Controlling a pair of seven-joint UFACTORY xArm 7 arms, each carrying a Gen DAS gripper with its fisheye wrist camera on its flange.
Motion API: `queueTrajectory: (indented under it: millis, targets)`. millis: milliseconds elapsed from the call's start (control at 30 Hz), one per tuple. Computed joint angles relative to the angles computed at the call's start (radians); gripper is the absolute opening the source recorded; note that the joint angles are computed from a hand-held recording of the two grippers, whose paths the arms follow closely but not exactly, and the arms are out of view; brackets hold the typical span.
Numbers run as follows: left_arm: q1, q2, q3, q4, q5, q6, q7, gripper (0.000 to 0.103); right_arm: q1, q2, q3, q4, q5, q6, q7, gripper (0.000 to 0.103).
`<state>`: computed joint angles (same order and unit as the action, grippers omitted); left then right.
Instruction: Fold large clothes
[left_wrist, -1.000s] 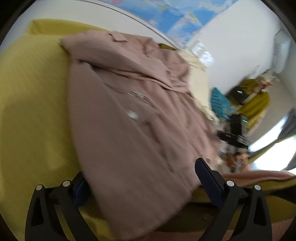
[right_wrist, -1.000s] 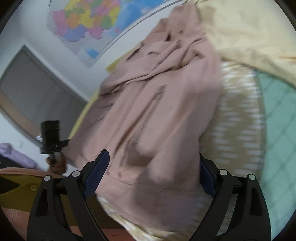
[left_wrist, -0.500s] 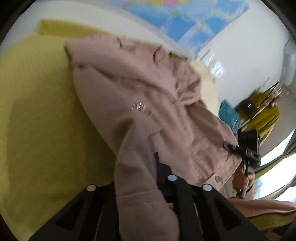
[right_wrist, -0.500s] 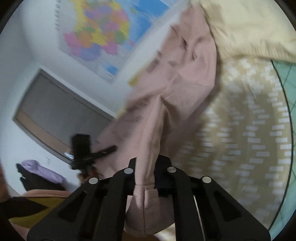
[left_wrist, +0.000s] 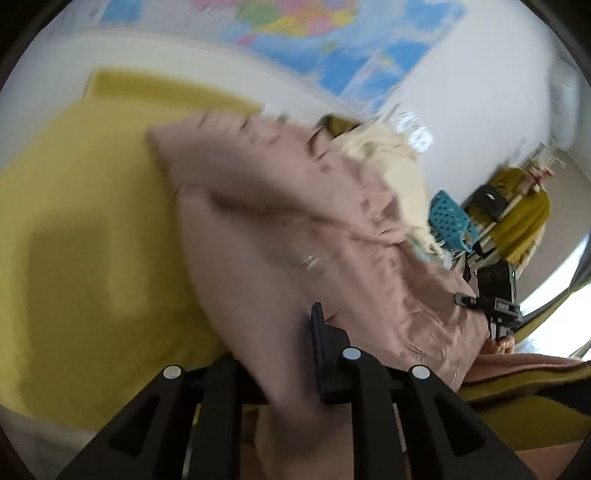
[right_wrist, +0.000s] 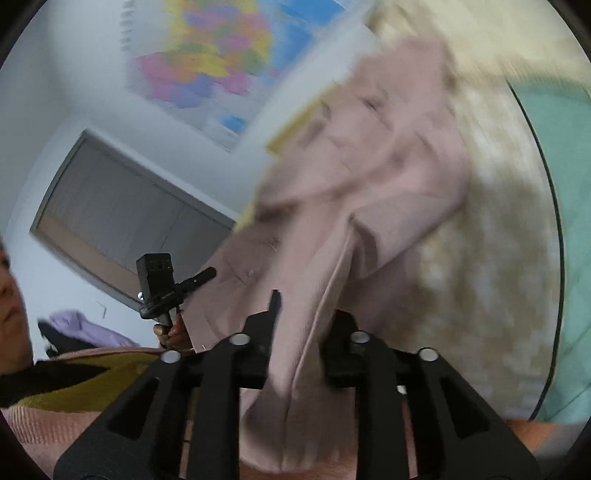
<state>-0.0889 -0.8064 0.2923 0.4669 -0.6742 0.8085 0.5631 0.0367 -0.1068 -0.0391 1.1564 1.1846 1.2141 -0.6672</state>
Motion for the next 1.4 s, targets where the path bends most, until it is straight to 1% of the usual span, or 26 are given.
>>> queueTrajectory:
  millis: [33, 67, 100, 133, 167, 200, 233, 267, 300, 333, 367, 400, 433, 467, 500, 533, 600, 700, 800, 867, 933, 1033, 1100, 1233, 1333, 1400]
  targets:
    - [-0.002, 0.010, 0.003, -0.006, -0.007, 0.000, -0.003, 0.017, -0.002, 0.004, 0.002, -0.007, -0.027, -0.008, 0.022, 0.030]
    - [0.000, 0.018, 0.005, -0.009, -0.008, 0.003, -0.007, 0.022, -0.004, 0.011, 0.000, -0.009, -0.045, 0.004, 0.024, 0.044]
    - [-0.002, 0.027, 0.015, -0.005, -0.010, 0.015, 0.000, 0.042, -0.007, 0.011, 0.000, -0.015, -0.057, 0.003, 0.028, 0.050]
    - [0.001, 0.028, 0.017, -0.007, -0.010, 0.022, 0.008, 0.059, -0.009, 0.010, -0.001, -0.022, -0.050, 0.005, 0.024, 0.052]
    - [0.010, 0.030, 0.007, -0.012, 0.003, 0.021, 0.012, 0.061, -0.011, 0.010, -0.004, -0.024, -0.042, 0.015, 0.013, 0.056]
    - [0.009, 0.024, 0.012, -0.018, -0.001, 0.022, 0.029, 0.063, -0.012, 0.007, -0.004, -0.025, -0.047, 0.023, 0.002, 0.058]
    - [0.002, 0.022, 0.027, -0.016, -0.008, 0.040, 0.049, 0.069, -0.012, 0.003, -0.003, -0.025, -0.059, 0.025, -0.006, 0.060]
    - [0.003, 0.025, 0.045, -0.009, -0.008, 0.067, 0.068, 0.072, -0.013, 0.007, -0.004, -0.021, -0.061, 0.035, -0.012, 0.063]
    - [0.000, 0.024, 0.041, -0.009, -0.017, 0.079, 0.074, 0.076, -0.013, 0.009, -0.004, -0.019, -0.062, 0.048, -0.016, 0.063]
    - [-0.001, 0.025, 0.033, -0.008, -0.022, 0.087, 0.078, 0.076, -0.013, 0.011, -0.002, -0.017, -0.067, 0.052, -0.012, 0.061]
    - [-0.003, 0.027, 0.020, -0.008, -0.026, 0.093, 0.079, 0.076, -0.011, 0.009, 0.001, -0.021, -0.066, 0.053, -0.011, 0.054]
    - [-0.007, 0.029, 0.003, -0.012, -0.036, 0.086, 0.078, 0.075, -0.007, 0.018, 0.003, -0.012, -0.055, 0.065, -0.013, 0.041]
    - [-0.014, 0.034, -0.002, -0.009, -0.042, 0.094, 0.080, 0.057, -0.008, 0.019, 0.003, -0.012, -0.047, 0.075, -0.022, 0.033]
    - [-0.015, 0.047, -0.018, -0.005, -0.043, 0.091, 0.072, 0.045, -0.008, 0.018, 0.004, -0.014, -0.034, 0.075, -0.027, 0.015]
    - [-0.012, 0.061, -0.040, 0.001, -0.044, 0.078, 0.049, 0.020, -0.005, 0.018, 0.008, -0.011, -0.021, 0.071, -0.023, 0.008]
    - [-0.015, 0.071, -0.036, 0.007, -0.057, 0.077, 0.043, 0.009, -0.004, 0.015, 0.009, -0.010, -0.008, 0.064, -0.024, 0.008]
    - [-0.019, 0.081, -0.025, 0.021, -0.101, 0.054, 0.038, 0.004, -0.002, 0.014, 0.009, 0.000, 0.016, 0.057, -0.031, 0.004]
    - [-0.016, 0.067, 0.008, 0.047, -0.149, 0.044, 0.059, 0.003, -0.003, 0.011, 0.002, 0.018, 0.065, 0.051, -0.046, 0.003]
    - [-0.011, 0.063, -0.009, 0.077, -0.155, 0.016, 0.050, 0.003, -0.008, 0.020, -0.005, 0.051, 0.128, 0.043, -0.060, 0.003]
    - [-0.024, 0.075, -0.009, 0.098, -0.163, 0.009, 0.046, 0.003, -0.009, 0.032, -0.001, 0.077, 0.160, 0.022, -0.057, 0.003]
    - [-0.030, 0.104, -0.014, 0.130, -0.159, 0.003, 0.031, 0.003, -0.012, 0.062, 0.003, 0.122, 0.193, 0.021, -0.059, 0.003]
    - [-0.045, 0.150, 0.015, 0.185, -0.194, -0.001, 0.045, 0.003, -0.020, 0.111, 0.015, 0.194, 0.218, 0.016, -0.054, 0.003]
    - [-0.040, 0.183, 0.012, 0.220, -0.204, -0.011, 0.042, 0.003, -0.029, 0.145, 0.027, 0.242, 0.229, 0.010, -0.040, 0.003]
    - [-0.031, 0.264, 0.027, 0.307, -0.241, 0.006, 0.042, 0.003, -0.055, 0.228, 0.056, 0.355, 0.255, -0.014, 0.011, 0.003]
    - [-0.011, 0.332, 0.012, 0.381, -0.250, 0.018, 0.042, 0.003, -0.073, 0.299, 0.087, 0.457, 0.237, -0.036, 0.054, 0.003]
    - [0.004, 0.386, 0.001, 0.442, -0.252, 0.035, 0.030, 0.003, -0.084, 0.353, 0.108, 0.540, 0.203, -0.047, 0.098, 0.003]
